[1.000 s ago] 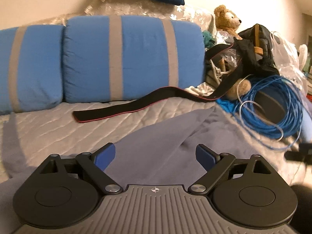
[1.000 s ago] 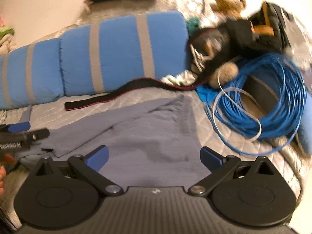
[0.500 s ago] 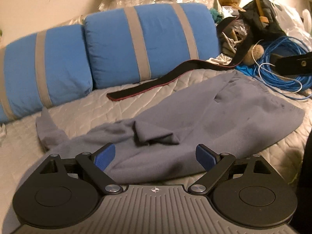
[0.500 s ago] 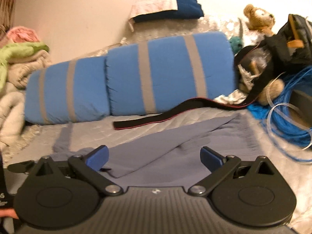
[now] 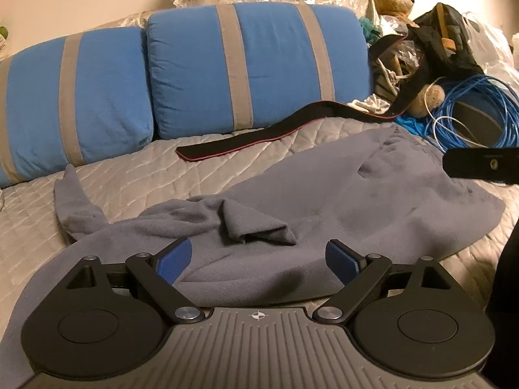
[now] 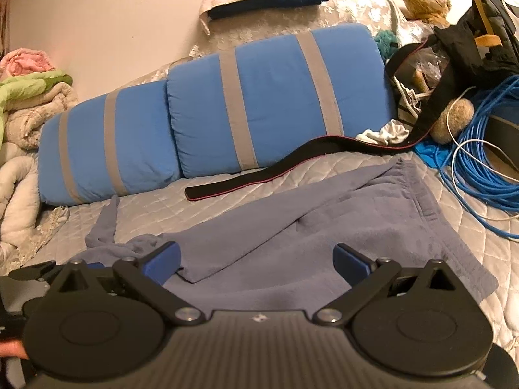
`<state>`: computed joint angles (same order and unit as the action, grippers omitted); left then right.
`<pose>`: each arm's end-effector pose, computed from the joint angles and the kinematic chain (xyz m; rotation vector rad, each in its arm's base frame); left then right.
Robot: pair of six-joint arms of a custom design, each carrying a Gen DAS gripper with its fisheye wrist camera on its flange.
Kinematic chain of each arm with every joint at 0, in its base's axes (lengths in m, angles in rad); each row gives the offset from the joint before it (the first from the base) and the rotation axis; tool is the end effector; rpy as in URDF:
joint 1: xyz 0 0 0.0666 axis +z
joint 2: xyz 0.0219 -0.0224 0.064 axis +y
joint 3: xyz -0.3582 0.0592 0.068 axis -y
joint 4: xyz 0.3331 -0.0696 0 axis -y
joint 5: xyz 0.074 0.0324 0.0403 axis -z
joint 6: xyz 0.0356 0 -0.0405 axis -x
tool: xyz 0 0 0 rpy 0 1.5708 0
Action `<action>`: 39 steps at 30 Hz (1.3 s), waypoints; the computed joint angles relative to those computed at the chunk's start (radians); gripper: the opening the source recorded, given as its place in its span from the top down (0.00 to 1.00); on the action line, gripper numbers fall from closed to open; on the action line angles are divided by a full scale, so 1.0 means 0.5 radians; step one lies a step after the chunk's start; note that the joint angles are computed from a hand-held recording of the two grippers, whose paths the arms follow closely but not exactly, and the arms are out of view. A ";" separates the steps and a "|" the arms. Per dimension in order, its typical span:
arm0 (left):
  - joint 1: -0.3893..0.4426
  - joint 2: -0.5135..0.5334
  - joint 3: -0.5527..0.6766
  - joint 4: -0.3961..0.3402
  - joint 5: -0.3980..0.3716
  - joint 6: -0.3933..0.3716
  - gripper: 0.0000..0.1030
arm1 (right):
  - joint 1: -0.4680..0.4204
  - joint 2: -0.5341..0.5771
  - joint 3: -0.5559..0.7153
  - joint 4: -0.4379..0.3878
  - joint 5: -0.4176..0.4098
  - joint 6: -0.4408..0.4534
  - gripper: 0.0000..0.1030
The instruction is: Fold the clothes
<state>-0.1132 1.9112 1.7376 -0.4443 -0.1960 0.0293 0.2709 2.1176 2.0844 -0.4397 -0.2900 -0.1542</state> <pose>0.6191 -0.0638 0.3247 -0.0191 2.1782 0.1334 0.6673 0.1955 0.3407 -0.3039 2.0464 0.5600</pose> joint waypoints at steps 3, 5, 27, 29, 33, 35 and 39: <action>-0.003 0.004 0.000 -0.011 -0.004 -0.007 0.12 | -0.003 0.005 0.012 -0.012 -0.003 -0.006 0.00; -0.006 0.004 0.000 -0.014 -0.008 -0.008 0.12 | -0.007 0.006 0.011 -0.012 -0.008 -0.010 0.00; -0.009 0.022 0.020 -0.031 -0.050 -0.038 0.12 | 0.019 0.095 0.180 -0.123 -0.077 0.196 0.00; -0.006 0.020 0.019 -0.028 -0.064 -0.029 0.12 | 0.050 0.157 0.284 -0.137 -0.038 0.357 0.00; 0.002 0.019 0.034 -0.065 -0.095 0.003 0.12 | 0.114 0.398 0.690 -0.285 0.118 0.733 0.00; 0.005 0.019 0.046 -0.091 -0.112 0.000 0.12 | 0.144 0.577 0.985 -0.389 0.219 0.985 0.00; 0.022 0.040 0.112 -0.209 -0.172 0.031 0.12 | 0.199 0.812 1.291 -0.387 0.385 1.564 0.00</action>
<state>-0.1021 1.9310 1.7936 -0.5490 -0.2821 0.0447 0.3705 2.5235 2.7297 -0.6333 -0.0973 0.6281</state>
